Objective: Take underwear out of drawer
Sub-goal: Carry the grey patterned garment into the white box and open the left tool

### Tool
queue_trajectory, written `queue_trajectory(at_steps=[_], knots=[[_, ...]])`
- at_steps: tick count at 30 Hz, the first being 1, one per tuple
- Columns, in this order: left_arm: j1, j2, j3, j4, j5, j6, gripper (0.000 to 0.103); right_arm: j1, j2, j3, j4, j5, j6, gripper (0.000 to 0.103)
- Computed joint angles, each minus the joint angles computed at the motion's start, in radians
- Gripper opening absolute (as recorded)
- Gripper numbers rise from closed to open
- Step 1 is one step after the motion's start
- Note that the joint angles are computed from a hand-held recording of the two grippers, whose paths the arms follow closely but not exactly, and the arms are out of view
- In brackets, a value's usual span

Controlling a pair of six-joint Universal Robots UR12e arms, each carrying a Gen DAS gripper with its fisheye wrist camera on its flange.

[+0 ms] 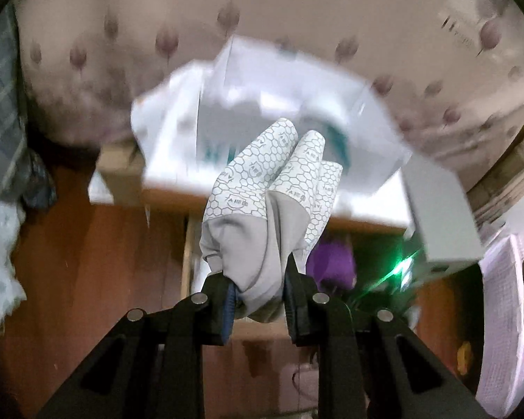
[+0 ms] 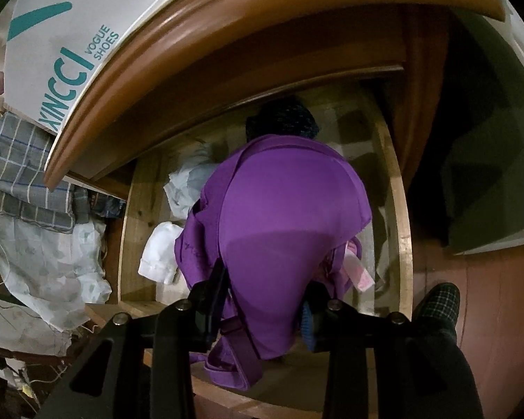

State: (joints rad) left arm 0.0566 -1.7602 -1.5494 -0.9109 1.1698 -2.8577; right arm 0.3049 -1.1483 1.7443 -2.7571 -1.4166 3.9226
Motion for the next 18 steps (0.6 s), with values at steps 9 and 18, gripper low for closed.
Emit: queue_trajectory(at_steps=[9, 18], knots=[[-0.066, -0.1, 0.19, 0.063, 0.122, -0.031, 0.021, 0.0, 0.0, 0.003, -0.009, -0.009, -0.004, 0.035], [-0.122, -0.258, 0.389, -0.009, 0.237, -0.082, 0.021, 0.015, -0.006, -0.011, 0.022, -0.086, -0.06, 0.035]])
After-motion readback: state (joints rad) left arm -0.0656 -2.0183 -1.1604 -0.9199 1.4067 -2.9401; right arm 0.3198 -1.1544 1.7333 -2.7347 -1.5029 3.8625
